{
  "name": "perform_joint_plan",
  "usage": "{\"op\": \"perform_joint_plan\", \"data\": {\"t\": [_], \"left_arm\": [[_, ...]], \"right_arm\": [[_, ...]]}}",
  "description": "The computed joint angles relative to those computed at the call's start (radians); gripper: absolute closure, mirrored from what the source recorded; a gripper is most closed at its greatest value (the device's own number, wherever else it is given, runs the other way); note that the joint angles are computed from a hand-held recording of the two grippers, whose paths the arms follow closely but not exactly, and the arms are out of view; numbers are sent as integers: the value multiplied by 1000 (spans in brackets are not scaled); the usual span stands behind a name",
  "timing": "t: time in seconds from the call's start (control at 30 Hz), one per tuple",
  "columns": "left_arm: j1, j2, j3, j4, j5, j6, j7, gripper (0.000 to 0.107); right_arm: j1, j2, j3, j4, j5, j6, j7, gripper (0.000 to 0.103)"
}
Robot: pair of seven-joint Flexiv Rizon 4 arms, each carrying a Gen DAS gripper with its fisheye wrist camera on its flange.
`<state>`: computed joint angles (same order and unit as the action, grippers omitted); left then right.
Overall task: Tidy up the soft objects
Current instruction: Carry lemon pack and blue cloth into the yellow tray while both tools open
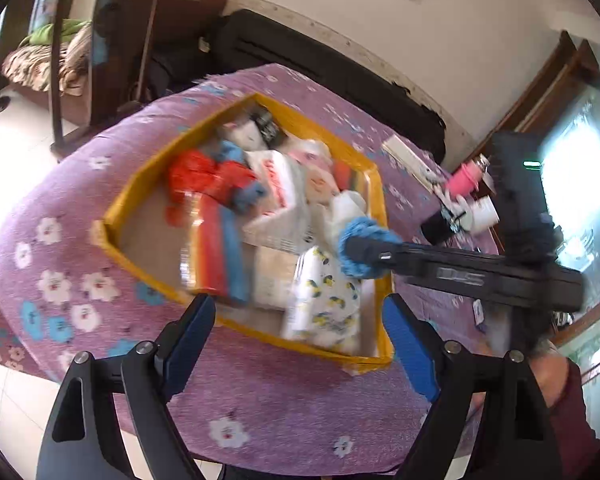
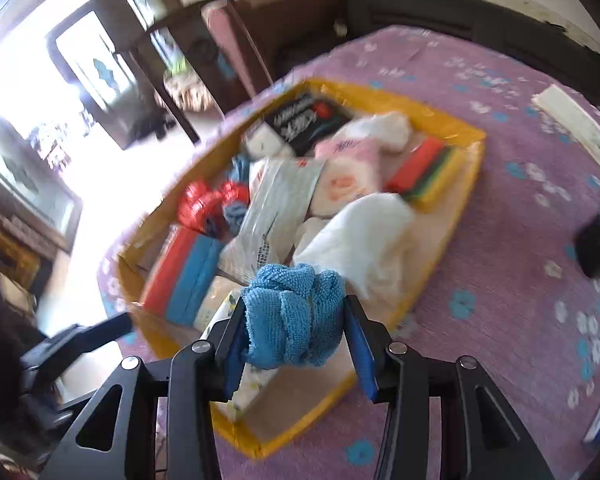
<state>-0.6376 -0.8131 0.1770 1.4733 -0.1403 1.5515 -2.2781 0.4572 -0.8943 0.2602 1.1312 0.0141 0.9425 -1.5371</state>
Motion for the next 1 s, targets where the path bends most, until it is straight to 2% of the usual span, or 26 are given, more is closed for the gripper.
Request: {"op": "perform_joint_plan", "data": {"t": [0.13,0.2,0.27,0.33,0.4,0.43,0.53,0.6,0.7,0.83,0.9,1.0], "left_arm": [[17,21,-18,51,-8,40,-2,22],[23,27,-26,69,-17,54,2,22],[18,33,-21,82,-28,65,4,22],[6,30,-4,76,-38,61,7,22],[-33,25,49,60,-43,36,-5,22],[-52,22,75,51,-41,22,-15,22],[-154,-1,223,-2,-7,-73,-74,21],[-233,-32,343,-72,45,-191,-139,21],[-290,-60,426,-147,116,-301,-189,21],[-323,-90,458,-249,202,-414,-204,17],[-318,-98,440,-289,228,-448,-200,17],[-303,-114,402,-353,258,-502,-189,17]], "right_arm": [[72,-85,-111,-117,-102,-69,124,55],[68,-123,-113,-176,-116,-99,148,55],[69,-125,-113,-181,-132,-101,143,50],[53,-109,-87,-160,-115,-86,125,36],[36,-62,-72,-88,-92,-22,108,24],[41,-46,-79,-58,-96,10,116,21],[43,45,-118,111,-122,181,146,15],[45,103,-142,223,-148,285,183,13],[60,174,-207,381,-195,431,256,12],[111,254,-324,571,-244,596,366,12],[130,287,-373,655,-249,675,414,12],[128,316,-396,724,-252,744,453,12]]}}
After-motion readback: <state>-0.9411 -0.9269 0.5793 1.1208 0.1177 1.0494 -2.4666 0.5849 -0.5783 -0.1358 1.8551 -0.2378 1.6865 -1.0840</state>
